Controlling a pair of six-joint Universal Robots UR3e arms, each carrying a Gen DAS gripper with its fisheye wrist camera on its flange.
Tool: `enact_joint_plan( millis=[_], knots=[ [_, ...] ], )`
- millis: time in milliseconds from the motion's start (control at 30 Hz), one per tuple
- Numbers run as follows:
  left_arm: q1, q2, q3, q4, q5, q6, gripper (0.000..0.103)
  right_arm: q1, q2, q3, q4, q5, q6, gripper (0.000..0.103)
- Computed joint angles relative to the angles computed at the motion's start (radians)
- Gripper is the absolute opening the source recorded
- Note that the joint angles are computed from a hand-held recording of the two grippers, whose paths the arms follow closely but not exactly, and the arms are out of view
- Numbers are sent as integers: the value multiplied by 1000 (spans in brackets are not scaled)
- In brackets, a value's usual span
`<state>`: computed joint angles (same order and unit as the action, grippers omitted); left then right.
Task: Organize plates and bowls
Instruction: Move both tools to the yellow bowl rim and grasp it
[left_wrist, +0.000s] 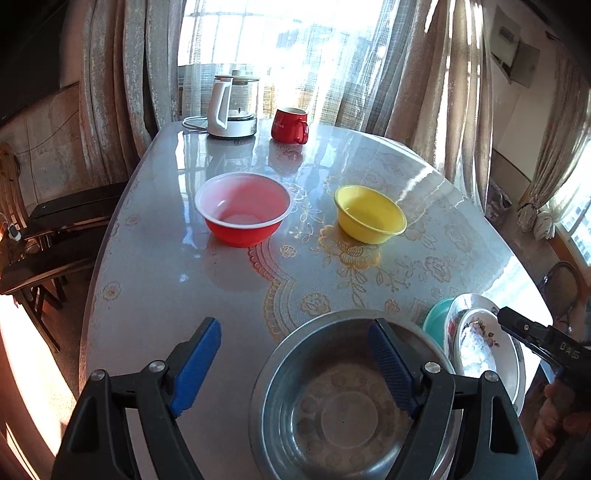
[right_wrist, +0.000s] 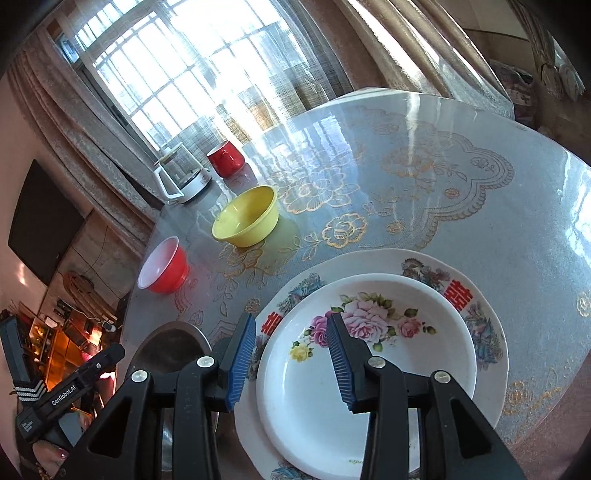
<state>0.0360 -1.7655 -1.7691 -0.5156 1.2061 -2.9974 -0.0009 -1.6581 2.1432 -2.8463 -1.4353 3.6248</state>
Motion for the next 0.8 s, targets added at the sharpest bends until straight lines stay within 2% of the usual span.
enact_joint_plan(
  millis=[133, 367, 467, 633, 800],
  knots=[
    [-42, -97, 170, -68, 14, -11, 85, -3, 89, -131, 80, -21, -38, 41],
    [-124, -310, 518, -196, 82, -7, 84, -41, 290, -422, 248, 49, -79, 41],
    [-142, -395, 666, -257, 79, -20, 85, -41, 392, -557, 296, 65, -85, 41],
    [-167, -560, 959, -411, 79, -64, 85, -57, 578, -780, 376, 105, -56, 41],
    [-207, -749, 1279, -554, 140, -83, 83, -88, 734, -958, 441, 182, -14, 41]
  ],
)
